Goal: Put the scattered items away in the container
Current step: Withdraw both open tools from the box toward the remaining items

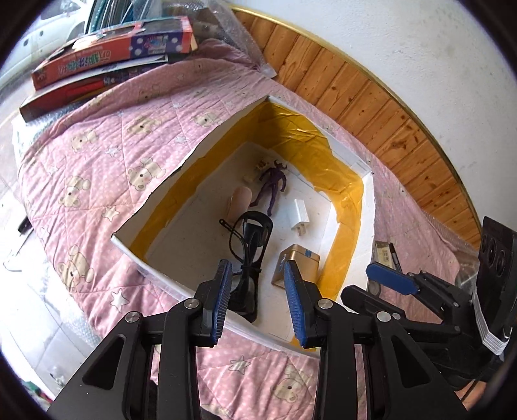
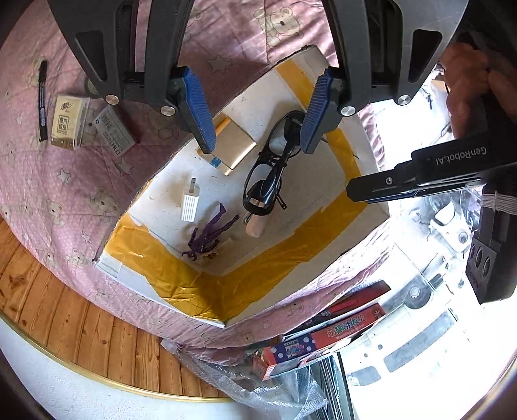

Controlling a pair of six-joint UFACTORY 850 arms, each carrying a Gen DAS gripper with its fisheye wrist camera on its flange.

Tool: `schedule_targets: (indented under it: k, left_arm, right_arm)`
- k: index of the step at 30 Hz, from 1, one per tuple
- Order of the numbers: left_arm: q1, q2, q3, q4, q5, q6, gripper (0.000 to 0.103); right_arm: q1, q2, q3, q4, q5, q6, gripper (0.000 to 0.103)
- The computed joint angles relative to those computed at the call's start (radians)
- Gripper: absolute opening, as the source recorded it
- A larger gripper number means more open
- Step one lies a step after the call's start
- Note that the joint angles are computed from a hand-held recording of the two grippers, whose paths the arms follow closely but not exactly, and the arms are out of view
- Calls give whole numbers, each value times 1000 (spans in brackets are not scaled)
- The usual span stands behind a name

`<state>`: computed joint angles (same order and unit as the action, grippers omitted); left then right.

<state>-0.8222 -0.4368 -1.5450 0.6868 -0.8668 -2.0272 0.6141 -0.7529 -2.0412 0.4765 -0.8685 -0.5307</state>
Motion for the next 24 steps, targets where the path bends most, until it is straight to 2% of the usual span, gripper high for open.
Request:
schedule_targets:
  k: [10,16,24]
  left_arm:
    - [-56,-28,-59,45,-103,17,35]
    - [-95,-35,-70,85,-161,2,35]
    - [-155,-64,-99,163,-184,3,35]
  right_arm:
    - [12,172,273,168,154,-90,56]
    - [16,254,408,272,219,-143,56]
    - [0,356,592,496,290,-275,56]
